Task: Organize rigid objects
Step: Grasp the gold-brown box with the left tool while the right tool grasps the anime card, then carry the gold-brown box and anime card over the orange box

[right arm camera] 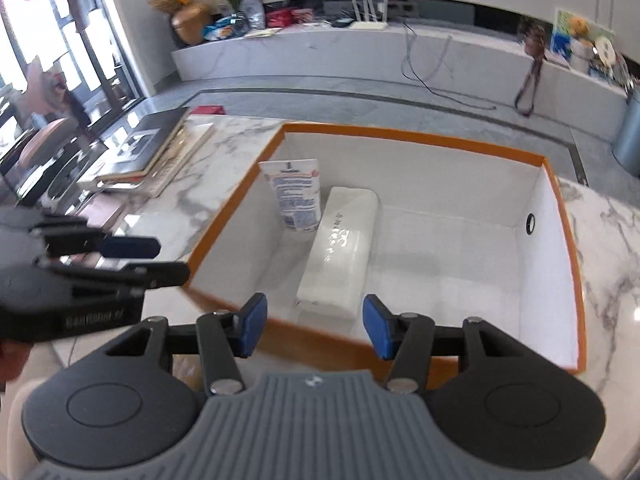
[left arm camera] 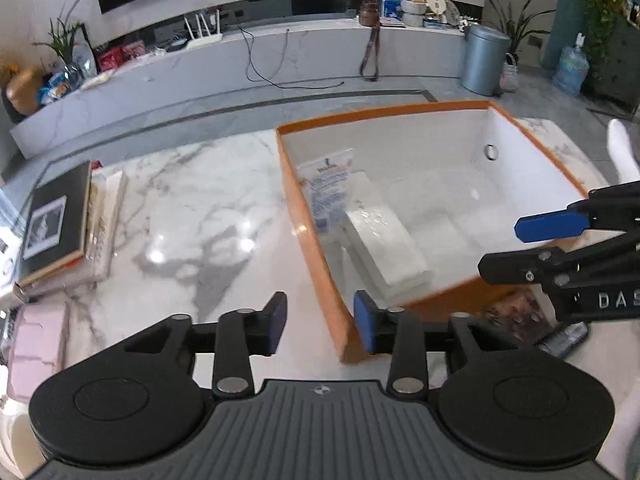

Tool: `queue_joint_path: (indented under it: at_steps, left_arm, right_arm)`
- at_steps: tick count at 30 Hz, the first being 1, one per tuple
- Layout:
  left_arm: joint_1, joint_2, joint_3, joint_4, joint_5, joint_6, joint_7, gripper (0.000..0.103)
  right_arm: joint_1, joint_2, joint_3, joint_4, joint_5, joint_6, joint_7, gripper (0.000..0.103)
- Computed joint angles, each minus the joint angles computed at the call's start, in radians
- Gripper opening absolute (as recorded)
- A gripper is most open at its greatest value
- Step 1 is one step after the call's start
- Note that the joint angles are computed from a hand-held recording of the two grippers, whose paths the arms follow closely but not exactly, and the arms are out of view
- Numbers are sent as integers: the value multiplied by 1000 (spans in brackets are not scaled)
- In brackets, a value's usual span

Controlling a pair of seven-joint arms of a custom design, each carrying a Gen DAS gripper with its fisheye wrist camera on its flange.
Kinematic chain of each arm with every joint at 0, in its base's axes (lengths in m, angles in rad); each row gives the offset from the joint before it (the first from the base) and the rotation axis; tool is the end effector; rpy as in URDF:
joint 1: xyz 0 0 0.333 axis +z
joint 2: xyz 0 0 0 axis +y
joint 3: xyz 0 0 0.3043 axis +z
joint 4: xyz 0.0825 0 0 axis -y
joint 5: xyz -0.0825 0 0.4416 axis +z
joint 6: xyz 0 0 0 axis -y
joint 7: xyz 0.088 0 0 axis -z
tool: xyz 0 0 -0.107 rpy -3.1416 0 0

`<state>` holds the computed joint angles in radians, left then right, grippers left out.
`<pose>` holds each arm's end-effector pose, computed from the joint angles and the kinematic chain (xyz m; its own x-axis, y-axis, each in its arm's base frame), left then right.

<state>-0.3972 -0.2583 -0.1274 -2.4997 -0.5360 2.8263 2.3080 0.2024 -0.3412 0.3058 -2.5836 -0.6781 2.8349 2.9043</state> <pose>0.4695 -0.2415 0.3921 -0.7126 -0.7007 -0.0354 -0.5502 0.5894 -0.5914 0.4227 0.2684 0.3778 -0.1497 -0.9722 -0.1799 -0.7493 0.2302 -0.6210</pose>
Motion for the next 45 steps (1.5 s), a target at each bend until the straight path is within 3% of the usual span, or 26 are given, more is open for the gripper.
queue_joint_path:
  at_steps: [4, 7, 8, 10, 12, 15, 26, 34, 37, 41, 45]
  left_arm:
    - [0, -47, -1, -51, 32, -31, 14, 68]
    - [25, -21, -18, -56, 102, -63, -22, 86]
    - [34, -1, -25, -49, 122, -75, -42, 86]
    - [38, 39, -26, -40, 126, -76, -52, 87]
    - [48, 64, -38, -42, 135, -56, -82, 92]
    - [49, 91, -40, -38, 115, -36, -85, 96]
    - [81, 152, -75, -26, 205, -6, -146, 95]
    - [99, 167, -85, -17, 259, -47, -214, 79]
    - [95, 164, -86, -18, 247, -47, -201, 68]
    - [99, 160, -92, -25, 287, -28, -251, 67]
    - [87, 132, -78, -43, 246, -6, -226, 67]
  right_arm:
    - [54, -61, -28, -59, 99, -25, -54, 58]
    - [76, -74, -21, -77, 145, -101, -102, 84]
    - [83, -61, -22, -72, 162, -133, -117, 91]
    - [91, -28, -37, -70, 198, -160, -122, 93]
    - [94, 23, -63, -59, 238, -156, -129, 100]
    - [83, 90, -87, -50, 264, -112, -105, 101]
    - [103, 228, -142, 14, 283, -90, -73, 100]
    - [111, 270, -154, 52, 204, -109, -3, 90]
    - [120, 272, -158, 59, 181, -124, 15, 90]
    - [123, 259, -163, 43, 172, -110, 37, 88]
    - [119, 195, -151, -9, 175, -86, 63, 88]
